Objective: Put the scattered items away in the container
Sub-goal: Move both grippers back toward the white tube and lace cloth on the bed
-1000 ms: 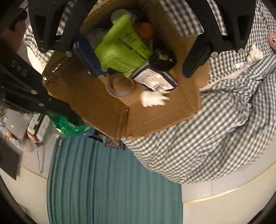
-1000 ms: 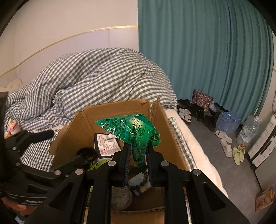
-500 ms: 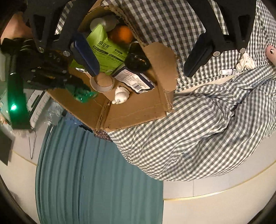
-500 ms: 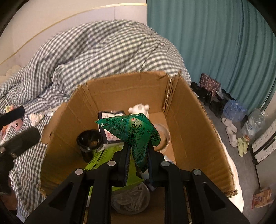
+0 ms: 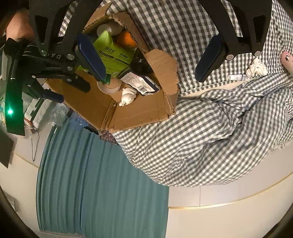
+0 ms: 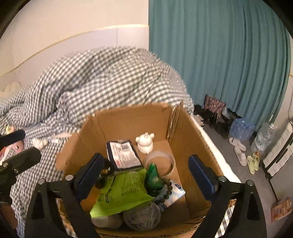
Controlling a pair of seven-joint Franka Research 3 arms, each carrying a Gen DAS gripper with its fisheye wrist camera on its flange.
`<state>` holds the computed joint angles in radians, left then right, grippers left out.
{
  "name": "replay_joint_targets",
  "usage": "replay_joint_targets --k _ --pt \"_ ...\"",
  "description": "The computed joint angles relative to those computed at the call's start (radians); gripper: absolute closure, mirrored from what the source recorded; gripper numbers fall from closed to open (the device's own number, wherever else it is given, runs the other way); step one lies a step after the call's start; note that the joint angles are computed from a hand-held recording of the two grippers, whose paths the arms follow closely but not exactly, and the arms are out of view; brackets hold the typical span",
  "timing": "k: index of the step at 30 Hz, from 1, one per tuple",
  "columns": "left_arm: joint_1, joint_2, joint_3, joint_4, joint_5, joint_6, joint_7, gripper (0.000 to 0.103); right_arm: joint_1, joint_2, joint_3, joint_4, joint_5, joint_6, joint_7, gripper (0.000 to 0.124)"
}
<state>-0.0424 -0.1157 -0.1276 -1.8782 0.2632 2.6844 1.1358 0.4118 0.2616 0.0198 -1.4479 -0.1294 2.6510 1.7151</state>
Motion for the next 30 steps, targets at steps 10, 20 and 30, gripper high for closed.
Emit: replay_joint_targets --k 10,20,30 --pt "0.024 -0.154 0.012 -0.11 0.017 -0.013 -0.018 0.0 0.001 -0.102 0.013 -0.125 -0.02 0.088 0.1 0.021" --pt "0.068 -0.309 0.028 -0.224 0.05 -0.033 -0.081 0.0 0.01 -0.168 0.049 -0.169 -0.075 0.095 0.14 0.021" --pt "0.125 -0.456 0.065 -0.351 0.079 -0.036 -0.087 0.0 0.05 -0.164 0.091 -0.141 -0.116 0.06 0.143 0.021"
